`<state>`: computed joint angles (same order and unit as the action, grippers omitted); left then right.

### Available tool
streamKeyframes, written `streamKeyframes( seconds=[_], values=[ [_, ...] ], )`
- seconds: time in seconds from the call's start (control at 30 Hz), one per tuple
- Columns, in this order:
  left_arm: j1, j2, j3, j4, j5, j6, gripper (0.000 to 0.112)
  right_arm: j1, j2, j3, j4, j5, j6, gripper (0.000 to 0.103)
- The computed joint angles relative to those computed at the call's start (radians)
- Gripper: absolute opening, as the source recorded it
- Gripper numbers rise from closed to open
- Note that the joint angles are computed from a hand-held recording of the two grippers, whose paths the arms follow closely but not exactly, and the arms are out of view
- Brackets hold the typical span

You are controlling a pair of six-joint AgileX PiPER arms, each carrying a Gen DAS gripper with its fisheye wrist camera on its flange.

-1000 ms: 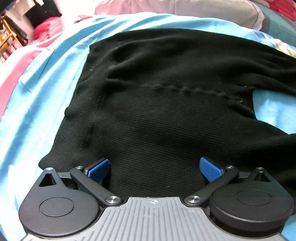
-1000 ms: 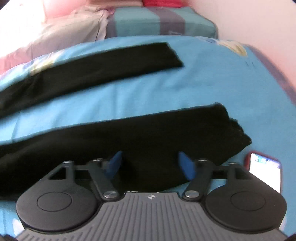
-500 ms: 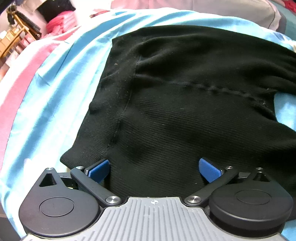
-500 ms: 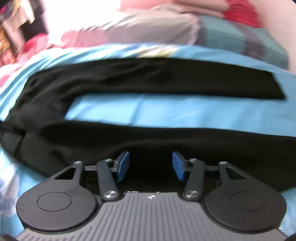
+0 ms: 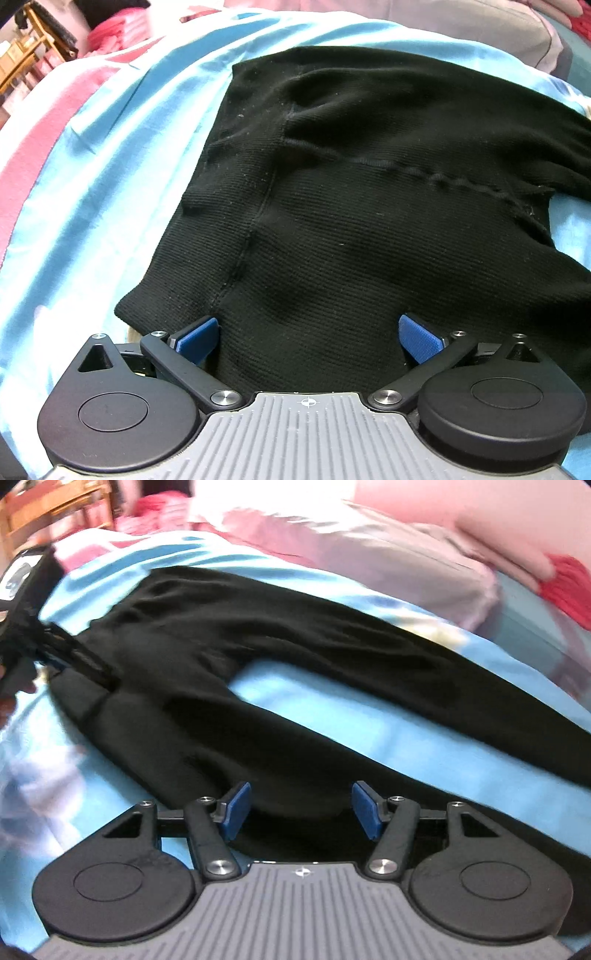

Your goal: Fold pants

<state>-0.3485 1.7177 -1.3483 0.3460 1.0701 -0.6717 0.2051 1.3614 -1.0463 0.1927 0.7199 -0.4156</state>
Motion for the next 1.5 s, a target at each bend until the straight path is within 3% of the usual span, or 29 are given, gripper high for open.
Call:
streamKeyframes(
  seconds=[0.07, 0.17, 0.27, 0.37, 0.5, 0.57, 0.63, 0.67, 0.77, 1.0, 1.13, 1.3, 1.5],
  values=[
    [0.004, -0.004, 0.007, -0.003, -0.007, 0.008, 0.103, 0.07, 0.036, -0.012, 0.011, -0.028, 0.032, 0.064],
    [0.01, -0.007, 0.013, -0.008, -0.019, 0.02, 0.103, 0.131, 0.102, -0.035, 0.058, -0.005, 0.042, 0.063],
    [0.028, -0.001, 0.007, -0.022, -0.023, 0.047, 0.103, 0.181, 0.119, -0.053, -0.006, 0.086, 0.053, 0.069],
    [0.029, -0.009, 0.001, -0.028, -0.008, 0.054, 0.103, 0.131, 0.118, -0.115, 0.119, 0.216, -0.064, 0.066],
    [0.024, -0.004, -0.004, -0.022, -0.004, 0.045, 0.103, 0.181, 0.097, -0.107, 0.111, 0.071, -0.046, 0.067],
    [0.021, 0.004, -0.012, -0.019, 0.001, 0.043, 0.103, 0.195, 0.145, -0.123, 0.135, 0.046, -0.025, 0.067],
    [0.026, 0.005, -0.015, -0.027, 0.002, 0.052, 0.103, 0.226, 0.194, -0.131, 0.095, 0.064, 0.018, 0.064],
    [0.028, 0.004, -0.015, -0.03, 0.003, 0.057, 0.103, 0.227, 0.201, -0.124, 0.109, 0.098, -0.003, 0.068],
    [0.035, -0.002, -0.013, -0.038, 0.001, 0.069, 0.103, 0.212, 0.121, -0.056, 0.157, 0.137, -0.13, 0.07],
    [0.083, -0.052, -0.026, -0.151, 0.033, 0.125, 0.103, -0.046, -0.011, 0.008, 0.286, 0.257, -0.191, 0.07],
    [0.169, -0.189, 0.088, -0.331, -0.047, 0.201, 0.103, -0.21, -0.061, 0.025, 0.312, 0.285, -0.173, 0.069],
    [0.321, -0.292, 0.254, -0.731, -0.089, 0.354, 0.103, -0.5, -0.104, 0.044, 0.358, 0.336, -0.144, 0.06],
    [0.302, -0.287, 0.293, -0.802, -0.174, 0.327, 0.103, -0.827, -0.12, 0.074, 0.385, 0.324, -0.016, 0.059]
  ],
)
